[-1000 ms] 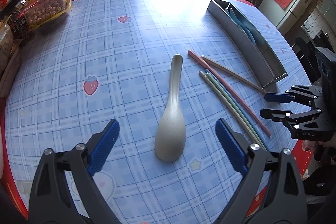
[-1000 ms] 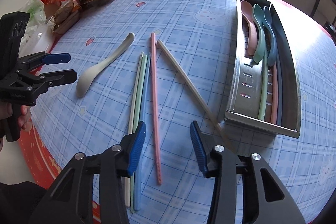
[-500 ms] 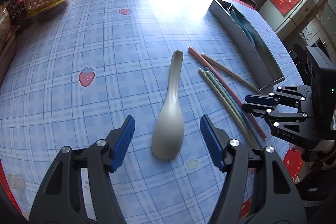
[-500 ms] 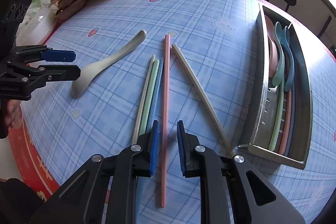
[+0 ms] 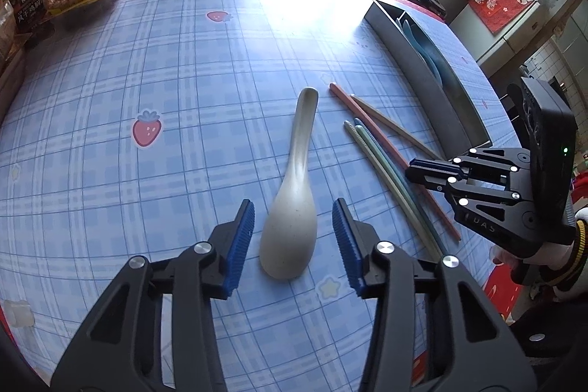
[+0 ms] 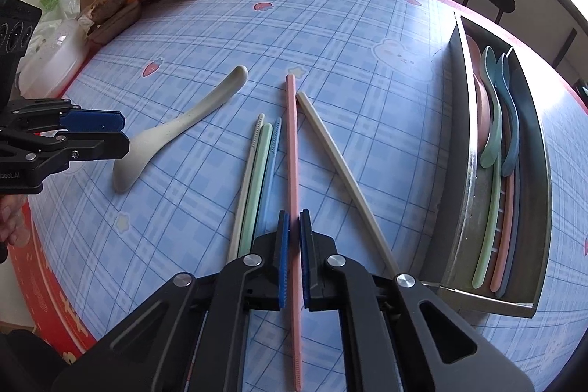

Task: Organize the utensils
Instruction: 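Grasp the white spoon handle with the left gripper while the right gripper grasps the pink chopstick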

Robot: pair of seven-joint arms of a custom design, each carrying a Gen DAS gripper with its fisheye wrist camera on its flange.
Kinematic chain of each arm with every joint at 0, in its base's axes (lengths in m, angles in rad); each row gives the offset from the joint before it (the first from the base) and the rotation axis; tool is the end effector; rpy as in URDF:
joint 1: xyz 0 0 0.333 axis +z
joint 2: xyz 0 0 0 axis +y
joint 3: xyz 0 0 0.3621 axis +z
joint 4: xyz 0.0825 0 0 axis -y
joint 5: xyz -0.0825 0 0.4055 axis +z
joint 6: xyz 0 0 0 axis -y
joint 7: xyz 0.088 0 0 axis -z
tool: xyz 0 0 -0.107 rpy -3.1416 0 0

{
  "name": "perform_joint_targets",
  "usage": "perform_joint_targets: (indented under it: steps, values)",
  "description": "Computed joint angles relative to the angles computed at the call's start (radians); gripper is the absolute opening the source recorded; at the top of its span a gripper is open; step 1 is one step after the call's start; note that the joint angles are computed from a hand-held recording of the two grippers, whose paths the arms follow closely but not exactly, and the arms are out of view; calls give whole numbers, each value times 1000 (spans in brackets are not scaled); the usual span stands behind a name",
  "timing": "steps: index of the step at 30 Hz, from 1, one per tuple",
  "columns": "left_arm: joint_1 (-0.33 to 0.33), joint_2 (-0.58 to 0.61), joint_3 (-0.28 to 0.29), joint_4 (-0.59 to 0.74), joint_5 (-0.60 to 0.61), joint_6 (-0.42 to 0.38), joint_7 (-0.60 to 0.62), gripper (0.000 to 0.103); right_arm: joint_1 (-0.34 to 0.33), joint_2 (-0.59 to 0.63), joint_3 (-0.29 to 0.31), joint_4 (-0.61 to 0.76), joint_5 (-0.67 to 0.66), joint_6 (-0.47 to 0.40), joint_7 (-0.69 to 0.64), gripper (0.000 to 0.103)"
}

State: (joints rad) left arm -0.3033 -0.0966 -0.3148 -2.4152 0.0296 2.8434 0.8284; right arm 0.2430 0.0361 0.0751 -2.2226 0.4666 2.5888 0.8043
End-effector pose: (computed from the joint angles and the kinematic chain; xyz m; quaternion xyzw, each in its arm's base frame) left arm 0.4304 -0.3108 0.4350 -0.7138 0.6512 -0.2531 0.0493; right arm 0.5516 0.1725 0.4240 -0.8893 0.4002 -0.0536 0.2148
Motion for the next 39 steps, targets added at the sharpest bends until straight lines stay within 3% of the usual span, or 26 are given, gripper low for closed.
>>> perform_joint_targets:
  steps: [7,12,15,18,23,28,33,39]
  values:
    - [-21,18,29,-10,-174,31,87,42,1,-9,-2,-13,20,5,-1,6]
    - [-23,42,29,5,-208,22,116,41,-1,-13,-7,-16,37,-1,-10,6]
    - [-19,52,26,13,-172,23,88,40,-2,-16,-8,-19,48,-3,-16,6]
    - [-26,64,28,24,-200,21,109,33,-2,-18,-10,-21,54,-3,-19,6]
    - [-31,80,24,48,-106,11,64,29,-1,-16,-10,-18,60,-6,-23,6]
    - [-45,88,22,77,-104,10,91,16,-3,-14,-10,-16,70,-7,-29,6]
    - [-58,119,23,118,-117,-10,124,16,-6,-12,-11,-13,78,-13,-34,6]
    - [-69,176,44,180,-42,-50,70,18,-7,-10,-10,-11,85,-17,-42,6]
